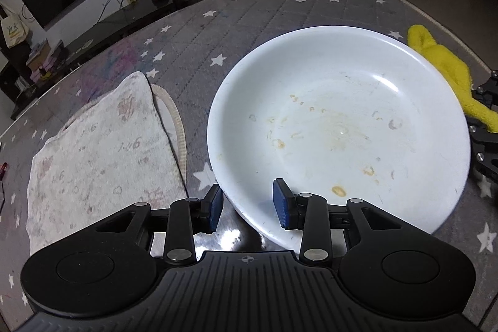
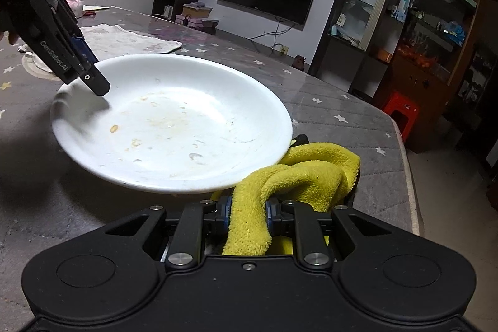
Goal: Clean bowl
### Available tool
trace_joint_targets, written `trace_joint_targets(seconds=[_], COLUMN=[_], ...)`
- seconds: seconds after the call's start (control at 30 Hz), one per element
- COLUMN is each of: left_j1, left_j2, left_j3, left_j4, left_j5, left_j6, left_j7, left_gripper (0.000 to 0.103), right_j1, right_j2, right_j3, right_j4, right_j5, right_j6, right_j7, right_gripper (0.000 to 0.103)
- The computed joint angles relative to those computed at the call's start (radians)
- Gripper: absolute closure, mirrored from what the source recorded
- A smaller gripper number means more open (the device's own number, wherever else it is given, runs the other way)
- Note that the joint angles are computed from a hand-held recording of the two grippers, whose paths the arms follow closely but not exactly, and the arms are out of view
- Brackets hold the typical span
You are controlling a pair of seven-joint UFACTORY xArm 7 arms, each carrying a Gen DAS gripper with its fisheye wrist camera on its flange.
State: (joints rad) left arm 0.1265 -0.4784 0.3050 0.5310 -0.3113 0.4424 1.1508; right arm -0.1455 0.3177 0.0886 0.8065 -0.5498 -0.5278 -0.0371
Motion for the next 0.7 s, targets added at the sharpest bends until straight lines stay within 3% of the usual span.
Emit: trace_joint_targets(seconds=[0.7], left_j1=[-0.005], left_j2=[0.008], left_j3=[-0.004], left_j4=[-0.008], left_j5=[0.004], left_j6=[-0.032], left_j7=[-0.001], left_gripper=[0.065], right_j1=[0.04], right_j2=[-0.134], right_j3=[-0.028], right_j4=[-0.174], right_j5=[-0.029], right_j6=[-0.041], right_j7=[0.014], right_gripper=[0.082])
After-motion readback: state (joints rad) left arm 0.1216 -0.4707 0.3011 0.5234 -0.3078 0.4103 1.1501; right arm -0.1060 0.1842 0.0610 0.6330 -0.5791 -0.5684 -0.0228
